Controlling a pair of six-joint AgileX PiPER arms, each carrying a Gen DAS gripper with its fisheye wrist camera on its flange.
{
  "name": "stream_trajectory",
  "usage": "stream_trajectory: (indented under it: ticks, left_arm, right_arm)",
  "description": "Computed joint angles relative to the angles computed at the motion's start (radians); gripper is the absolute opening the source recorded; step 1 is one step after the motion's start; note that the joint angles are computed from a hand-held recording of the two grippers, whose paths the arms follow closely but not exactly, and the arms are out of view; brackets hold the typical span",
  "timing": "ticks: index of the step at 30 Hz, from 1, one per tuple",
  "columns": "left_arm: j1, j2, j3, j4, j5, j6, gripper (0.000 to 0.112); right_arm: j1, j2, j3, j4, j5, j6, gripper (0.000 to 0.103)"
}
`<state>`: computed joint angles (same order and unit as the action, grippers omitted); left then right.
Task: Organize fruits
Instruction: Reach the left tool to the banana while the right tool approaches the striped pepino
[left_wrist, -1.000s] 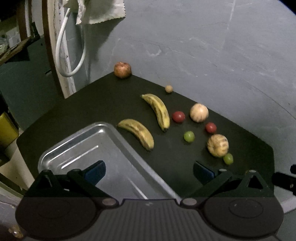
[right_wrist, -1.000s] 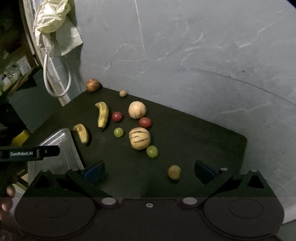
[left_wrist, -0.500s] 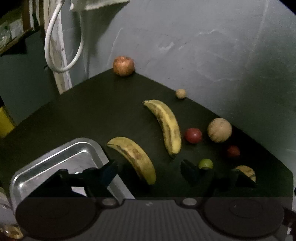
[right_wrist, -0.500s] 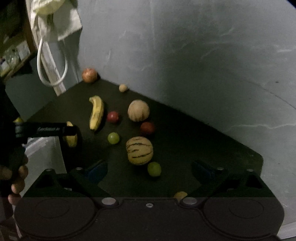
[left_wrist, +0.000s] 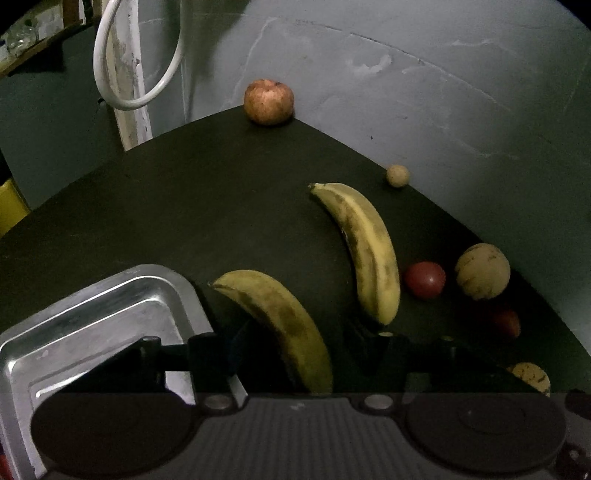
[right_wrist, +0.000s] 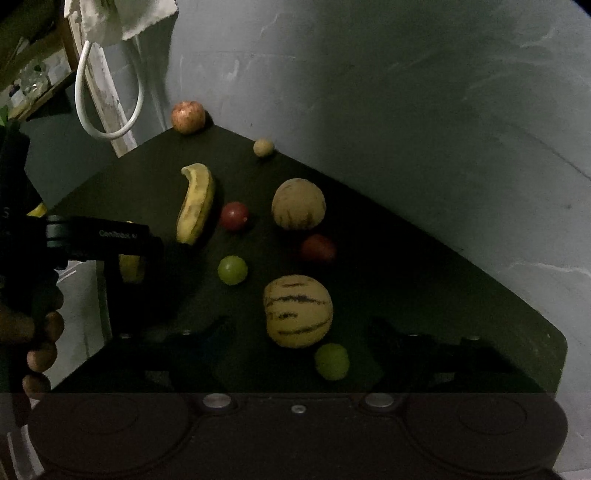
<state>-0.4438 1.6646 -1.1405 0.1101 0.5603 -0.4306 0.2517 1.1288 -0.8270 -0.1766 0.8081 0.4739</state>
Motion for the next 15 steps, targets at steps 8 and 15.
stream_trajectory:
  ticks: [8, 15]
  left_arm:
    - [0.012, 0.021, -0.009, -0.057, -0.012, 0.063, 0.052]
    - [0.028, 0.030, -0.022, -0.097, -0.007, 0.106, 0.044]
  right_arm:
    - [0.000, 0.092, -0.057, 0.000, -0.040, -0.089, 0.067]
    - [-0.054, 0.138, -0.052, 0.073, -0.035, -0.137, 0.062]
